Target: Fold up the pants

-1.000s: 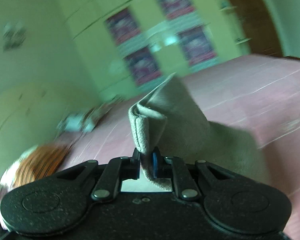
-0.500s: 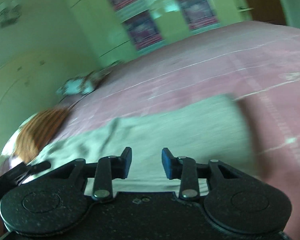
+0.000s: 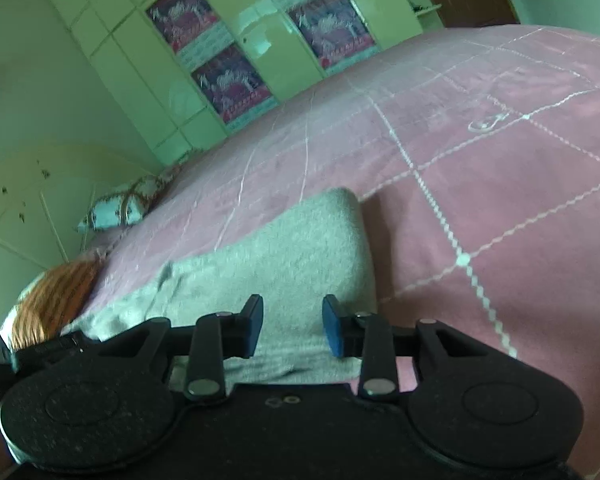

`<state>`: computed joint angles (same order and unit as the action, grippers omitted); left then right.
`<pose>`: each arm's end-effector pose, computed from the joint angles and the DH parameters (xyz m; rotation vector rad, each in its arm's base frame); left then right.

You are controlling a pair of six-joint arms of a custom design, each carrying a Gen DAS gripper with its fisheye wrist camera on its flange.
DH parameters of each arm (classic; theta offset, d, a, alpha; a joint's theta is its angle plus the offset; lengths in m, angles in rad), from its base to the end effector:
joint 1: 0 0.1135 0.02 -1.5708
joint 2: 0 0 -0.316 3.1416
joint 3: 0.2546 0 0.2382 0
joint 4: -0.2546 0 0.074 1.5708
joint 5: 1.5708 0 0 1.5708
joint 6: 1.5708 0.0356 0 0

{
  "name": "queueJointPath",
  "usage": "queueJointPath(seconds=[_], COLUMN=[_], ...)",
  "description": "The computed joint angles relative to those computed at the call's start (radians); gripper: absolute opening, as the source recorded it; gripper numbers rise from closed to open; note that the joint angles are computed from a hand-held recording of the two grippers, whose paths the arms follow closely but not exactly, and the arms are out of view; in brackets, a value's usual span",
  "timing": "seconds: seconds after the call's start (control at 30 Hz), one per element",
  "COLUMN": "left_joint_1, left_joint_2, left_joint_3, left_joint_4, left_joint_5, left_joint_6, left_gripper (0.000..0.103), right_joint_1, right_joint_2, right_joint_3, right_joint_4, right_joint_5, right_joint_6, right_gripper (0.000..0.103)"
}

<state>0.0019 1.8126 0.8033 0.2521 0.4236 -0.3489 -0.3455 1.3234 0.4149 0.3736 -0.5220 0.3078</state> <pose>0.3466 -0.0140 0.1840 -0.1939 2.3302 -0.6663 0.2148 -0.0584 0.2215 0.3615 2.0374 0.5243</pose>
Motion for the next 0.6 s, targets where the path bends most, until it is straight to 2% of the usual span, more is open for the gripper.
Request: queueJointPath(seconds=[0.13,0.23,0.3,0.4,0.47,0.5,0.53,0.6], left_joint_1=[-0.012,-0.023,-0.041,-0.049,-0.046,-0.026,-0.011,-0.025], left_joint_2=[-0.018,-0.09,-0.078,-0.049,-0.056,-0.064,-0.081,-0.127], left_joint_3=[-0.093,-0.207,-0.221,-0.225,-0.208,-0.203,-0.204,-0.197], left_joint_4=[0.135,0.259,0.259,0.288,0.258,0.246,0.245,0.241], left_joint_5=[-0.044,-0.088,-0.126,-0.144,-0.14,-0.119,-0.117,-0.232], left_joint_6=[0.006,0.021,0.036,0.019,0.027,0.033,0.026,0.037], left_gripper=[0.026,0.023,0.023,0.024,0.026,0.033,0.05,0.062], right_joint_1=[0.022,0.016,0.013,0.048,0.05,0.049,0.047,0.03], right_joint_2=[0.068,0.045,0.003,0.087,0.093,0.087,0.073,0.03], right_joint_3=[0.049,0.041,0.017,0.071,0.067,0.077,0.081,0.07], right_joint_4=[-0.08,-0.084,-0.054,-0.151,-0.132,-0.15,-0.157,-0.123], right_joint_5=[0.022,0.014,0.015,0.062,0.065,0.065,0.064,0.045], right_joint_6=[-0.078,-0.098,-0.118,-0.217,-0.225,-0.214,-0.2,-0.179], right_gripper=[0.025,0.023,0.028,0.025,0.025,0.024,0.024,0.027])
